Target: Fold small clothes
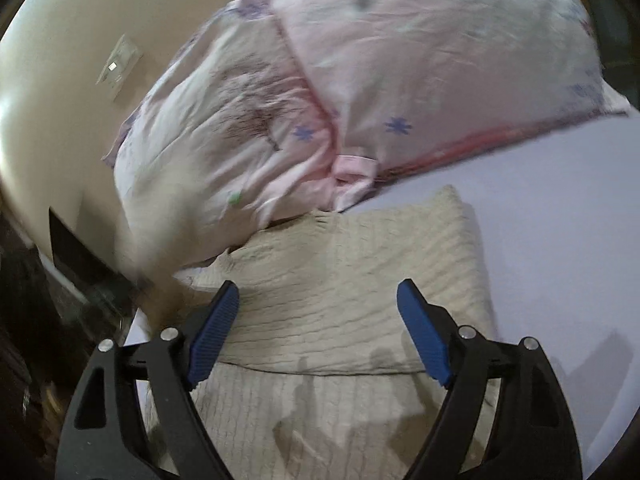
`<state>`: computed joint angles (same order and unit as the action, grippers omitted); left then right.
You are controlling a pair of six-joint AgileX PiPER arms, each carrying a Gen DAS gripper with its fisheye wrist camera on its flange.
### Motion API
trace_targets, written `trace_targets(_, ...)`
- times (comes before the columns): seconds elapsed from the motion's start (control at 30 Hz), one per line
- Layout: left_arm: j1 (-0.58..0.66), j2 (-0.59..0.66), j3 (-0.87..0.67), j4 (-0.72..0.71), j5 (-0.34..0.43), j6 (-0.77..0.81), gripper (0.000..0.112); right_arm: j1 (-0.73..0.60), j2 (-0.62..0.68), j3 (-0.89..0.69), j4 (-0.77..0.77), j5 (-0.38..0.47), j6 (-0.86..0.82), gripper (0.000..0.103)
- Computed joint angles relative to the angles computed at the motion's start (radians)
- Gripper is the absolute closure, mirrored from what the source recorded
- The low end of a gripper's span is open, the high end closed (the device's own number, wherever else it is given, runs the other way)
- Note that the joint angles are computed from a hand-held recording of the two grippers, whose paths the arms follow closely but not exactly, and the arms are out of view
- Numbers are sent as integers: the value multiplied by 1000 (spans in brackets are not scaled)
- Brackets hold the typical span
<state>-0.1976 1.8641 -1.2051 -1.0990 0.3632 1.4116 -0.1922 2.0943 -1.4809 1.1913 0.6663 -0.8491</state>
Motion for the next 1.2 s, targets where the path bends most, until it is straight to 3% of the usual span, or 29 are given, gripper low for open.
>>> trace_targets(0.07, -82, 25, 34, 82, -66, -52, 104, -35, -2, 18, 8, 10, 14, 22)
trace_targets(0.13, -31, -11, 84, 4, -15, 24, 103, -76, -17, 51, 17, 6, -3, 22)
trace_targets(0.2, 90, -94, 187, -187, 64, 153, 97, -101, -28, 71, -11, -7, 13, 22)
trace_targets(0.27, 246, -186, 296, -252, 164, 179, 81, -127, -26, 80, -57, 22, 45, 24)
trace_targets(0.33, 369, -269, 399, -240, 230, 171, 75, -154, -24, 91, -142, 99, 77, 24)
trace_targets(0.47, 676, -389, 608, -161, 354, 198, 67, -180, -83, 206, -235, 159, 52, 24)
trace_targets(0.6, 867, -378, 717, -81, 447, 234, 67, -235, -178, 390, -168, 209, -84, 25)
trace_targets(0.7, 929, -348, 766, -39, 471, 269, 67, -297, -239, 496, -147, 323, -165, 31)
trace_targets(0.87, 1047, -323, 816, -1, 577, 344, 67, -376, -387, 655, -242, 421, -226, 32)
trace_targets(1.0, 1095, -302, 822, 49, 617, 337, 67, -408, -481, 722, -363, 470, -191, 32)
trace_targets(1.07, 1102, -292, 822, 75, 625, 319, 67, -416, -469, 737, -379, 476, -189, 31)
trace_targets(1.17, 1108, -260, 827, 84, 617, 323, 67, -430, -344, 723, -294, 528, -243, 32)
trace_targets(1.2, 1107, -252, 830, 79, 611, 323, 67, -413, -288, 711, -260, 548, -267, 45)
